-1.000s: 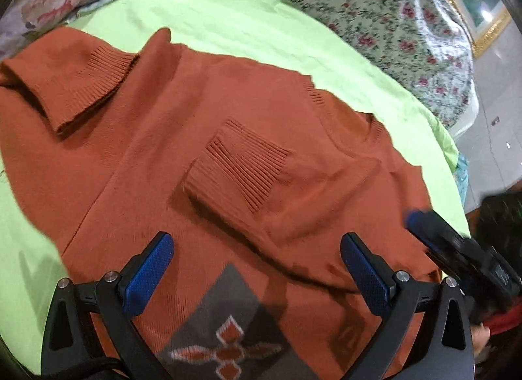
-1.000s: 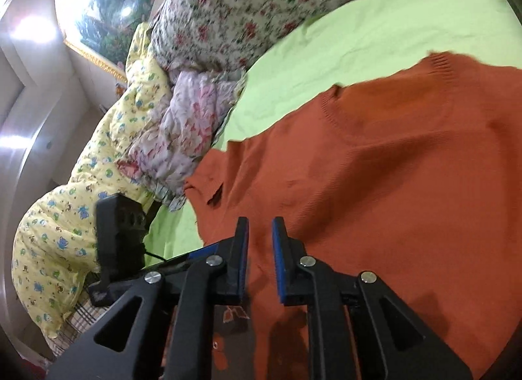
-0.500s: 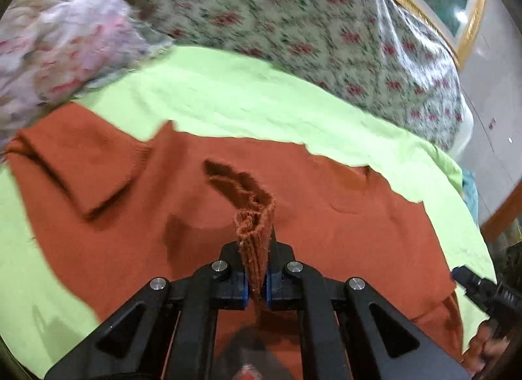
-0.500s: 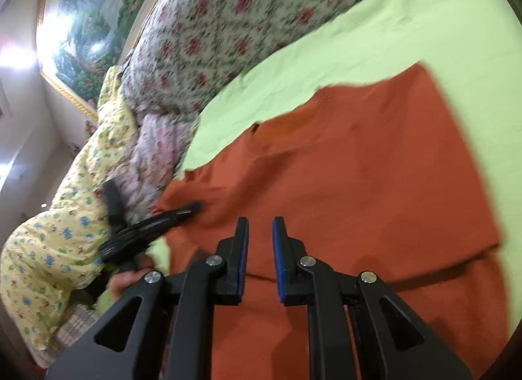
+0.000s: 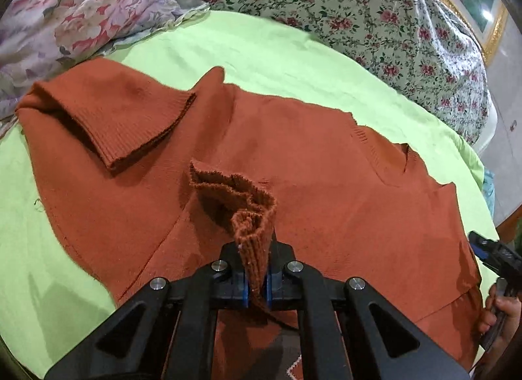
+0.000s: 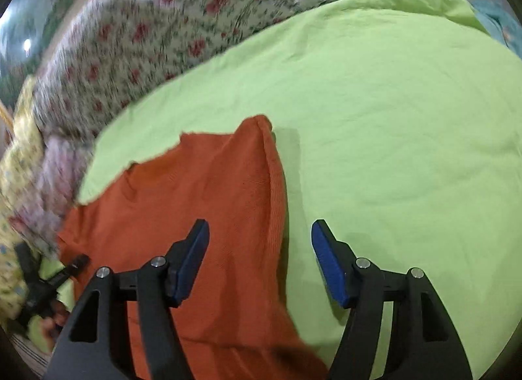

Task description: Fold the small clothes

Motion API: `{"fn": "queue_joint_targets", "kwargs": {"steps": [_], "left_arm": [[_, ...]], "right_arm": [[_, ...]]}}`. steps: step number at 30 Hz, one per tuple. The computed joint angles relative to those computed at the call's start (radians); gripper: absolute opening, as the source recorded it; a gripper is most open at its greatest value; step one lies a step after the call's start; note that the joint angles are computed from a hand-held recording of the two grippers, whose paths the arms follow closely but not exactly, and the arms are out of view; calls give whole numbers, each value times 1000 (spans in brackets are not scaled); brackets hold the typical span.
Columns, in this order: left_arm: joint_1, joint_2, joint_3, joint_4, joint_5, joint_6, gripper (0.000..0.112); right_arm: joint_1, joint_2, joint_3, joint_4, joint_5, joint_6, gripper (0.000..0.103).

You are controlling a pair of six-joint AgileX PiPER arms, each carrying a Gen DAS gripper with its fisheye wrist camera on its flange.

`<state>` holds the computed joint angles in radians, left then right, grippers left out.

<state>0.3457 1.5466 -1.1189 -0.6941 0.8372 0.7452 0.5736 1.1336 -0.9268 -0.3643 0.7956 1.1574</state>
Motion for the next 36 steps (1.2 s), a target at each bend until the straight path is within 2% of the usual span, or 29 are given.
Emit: {"fn": "queue_joint_targets", "kwargs": {"steps": [3, 4, 5, 6, 8, 10, 13, 16, 19, 24, 26, 28, 32, 34, 36], "left_arm": [[2, -7, 11, 4, -6, 14, 5], [-3, -14, 13, 8, -6, 15, 5], [-11, -23, 10, 8, 2, 14, 5], [-15, -38, 11, -7, 11, 28, 5], [-31, -71, 21, -33, 7, 54, 5], [-70, -80, 35, -3, -40, 37, 5], [-88, -40, 44, 70, -76, -14, 7], [-26, -21, 46, 25, -28, 42, 12], [1, -49, 49, 45, -20, 52, 16], [73, -93, 56, 39, 24, 108, 19], [104, -109, 48, 31, 45, 124, 22], [148, -109, 24, 11, 80, 144, 35], [177, -66, -66, 40, 85, 75, 51], [195, 0, -156, 49, 130, 13, 64], [213, 83, -256, 54, 172, -61, 65]], "right_arm": [[-50, 108, -59, 78, 34, -157, 66], [-57, 148, -79, 93, 54, -204, 57], [-51, 161, -84, 82, 60, -212, 14], [-62, 154, -78, 92, 50, -243, 9], [-117, 94, -52, 154, 16, -292, 6], [-131, 44, -41, 101, 35, -261, 6], [-157, 45, -18, 119, 26, -294, 6], [-159, 55, 18, 119, 5, -298, 6], [-167, 38, 32, 130, -9, -287, 7], [-75, 3, 12, 46, 39, -115, 15], [-11, -31, 22, -3, 29, -29, 31], [91, -59, 32, -75, 33, 71, 40], [244, -58, 34, -122, 20, 168, 40], [292, -50, 38, -114, 3, 190, 40], [338, -36, 37, -118, -9, 221, 40]]}}
